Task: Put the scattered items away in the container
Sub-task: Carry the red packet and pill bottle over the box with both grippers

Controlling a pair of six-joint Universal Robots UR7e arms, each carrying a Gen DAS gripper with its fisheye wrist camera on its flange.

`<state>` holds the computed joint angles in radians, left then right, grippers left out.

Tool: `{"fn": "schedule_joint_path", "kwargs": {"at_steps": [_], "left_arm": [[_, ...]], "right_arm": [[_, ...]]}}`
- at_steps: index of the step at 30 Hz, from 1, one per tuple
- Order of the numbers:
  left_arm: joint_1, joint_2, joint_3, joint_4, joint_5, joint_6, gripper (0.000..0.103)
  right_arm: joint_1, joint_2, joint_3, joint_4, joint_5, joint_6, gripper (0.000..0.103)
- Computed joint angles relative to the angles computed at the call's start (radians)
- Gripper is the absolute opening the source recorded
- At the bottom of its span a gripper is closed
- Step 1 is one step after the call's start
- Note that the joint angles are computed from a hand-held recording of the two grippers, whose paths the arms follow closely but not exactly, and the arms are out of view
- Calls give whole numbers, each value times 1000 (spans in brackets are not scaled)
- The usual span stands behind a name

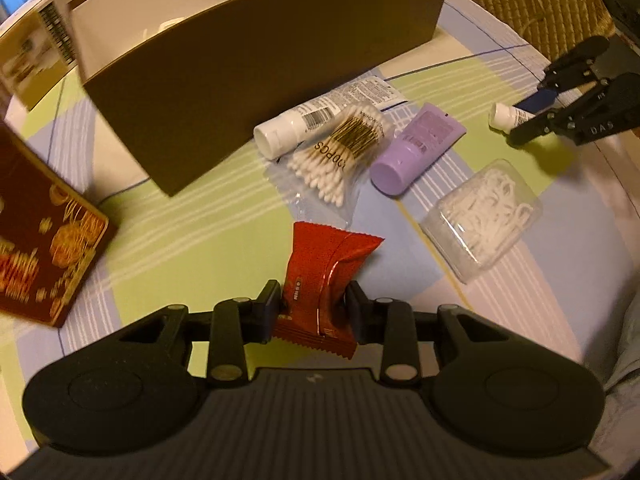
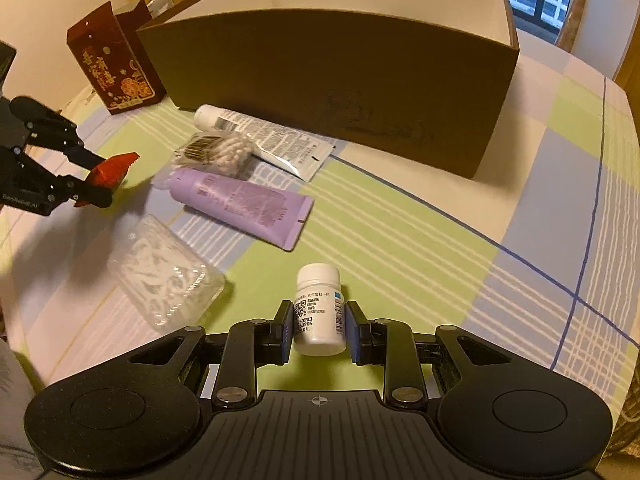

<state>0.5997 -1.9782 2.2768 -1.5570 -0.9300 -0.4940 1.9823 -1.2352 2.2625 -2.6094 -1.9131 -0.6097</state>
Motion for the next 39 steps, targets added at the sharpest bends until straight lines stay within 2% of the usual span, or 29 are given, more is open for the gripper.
{"fn": "schedule_joint_path", "kwargs": {"at_steps": [8,16,23,39], "left_arm": [[-84,-16,-12,16,-12,-133,30],[-133,-2,-51,17,9,-153,30],[-153,11,-76,16,31,-138,30],[-134,79,-117,-133,85,-12,30]], "right_arm": [[29,-36,-27,60,62,86,30],[55,-54,-48,94,76,95,30],[77,-60,-73,115,73,90,30],[119,-5,-150,53,96,103,30]]}}
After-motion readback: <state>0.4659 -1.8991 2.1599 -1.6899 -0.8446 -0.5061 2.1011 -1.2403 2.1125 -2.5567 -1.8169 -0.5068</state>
